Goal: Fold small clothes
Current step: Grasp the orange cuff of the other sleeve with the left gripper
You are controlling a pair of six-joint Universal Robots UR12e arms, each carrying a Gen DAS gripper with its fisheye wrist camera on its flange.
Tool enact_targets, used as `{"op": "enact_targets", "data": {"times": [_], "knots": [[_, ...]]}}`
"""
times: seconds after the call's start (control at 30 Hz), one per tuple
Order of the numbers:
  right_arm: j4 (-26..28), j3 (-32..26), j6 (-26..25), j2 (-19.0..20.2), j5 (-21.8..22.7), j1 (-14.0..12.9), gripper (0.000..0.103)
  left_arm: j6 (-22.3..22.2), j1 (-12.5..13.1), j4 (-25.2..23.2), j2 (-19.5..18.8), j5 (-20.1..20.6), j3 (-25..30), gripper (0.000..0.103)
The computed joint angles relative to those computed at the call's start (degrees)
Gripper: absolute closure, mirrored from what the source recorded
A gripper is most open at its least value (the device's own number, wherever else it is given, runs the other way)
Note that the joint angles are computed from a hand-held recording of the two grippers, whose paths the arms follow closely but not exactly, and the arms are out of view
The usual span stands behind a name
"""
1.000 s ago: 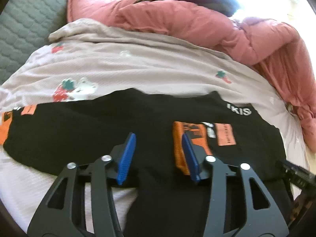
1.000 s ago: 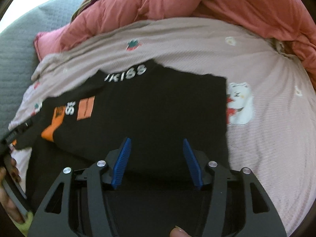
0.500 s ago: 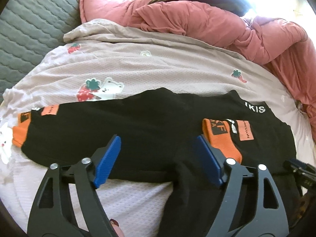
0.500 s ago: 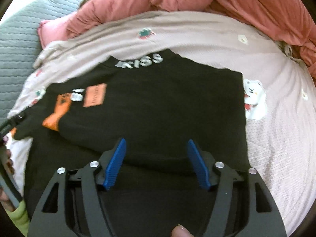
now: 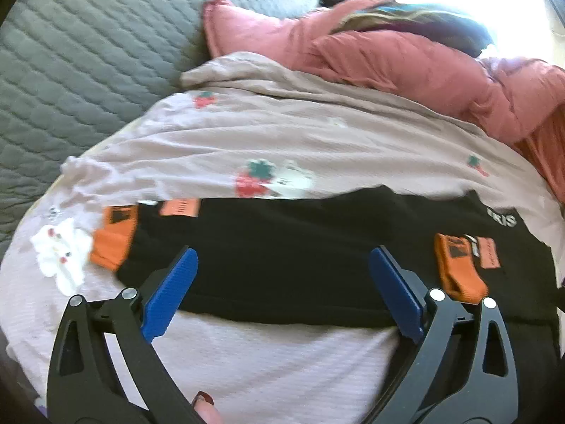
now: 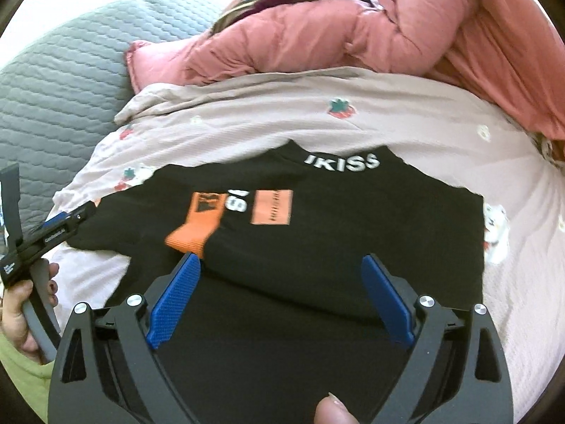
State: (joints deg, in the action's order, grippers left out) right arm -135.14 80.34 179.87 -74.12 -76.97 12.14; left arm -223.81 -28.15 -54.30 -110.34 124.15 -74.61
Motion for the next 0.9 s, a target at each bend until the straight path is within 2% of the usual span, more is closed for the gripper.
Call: {"op": "enact_targets", "data": {"times": [0.13, 0.3, 0.47, 0.9], "knots": [[0.22, -1.02, -0.57, 0.54, 0.76, 0.94, 0.008, -2.77, 0.89, -0.48, 1.53, 1.22, -2.06, 0.01], [0.83, -2.44, -2.15, 1.41, 1.15, 2.36, 0.008, -9.15, 2.28, -3.62, 3.4, 1.55, -4.07, 0.011], [1.33, -3.98, -3.68, 2.43, 2.11, 3.8, 0.008, -11.29, 2.69, -4.32, 4.44, 2.48, -5.17, 0.011], [2.61, -7.41, -8.13, 5.3, 3.17, 7.48, 0.008, -20.26, 4.59, -6.95, 6.61, 0.79, -8.17, 0.011]]}}
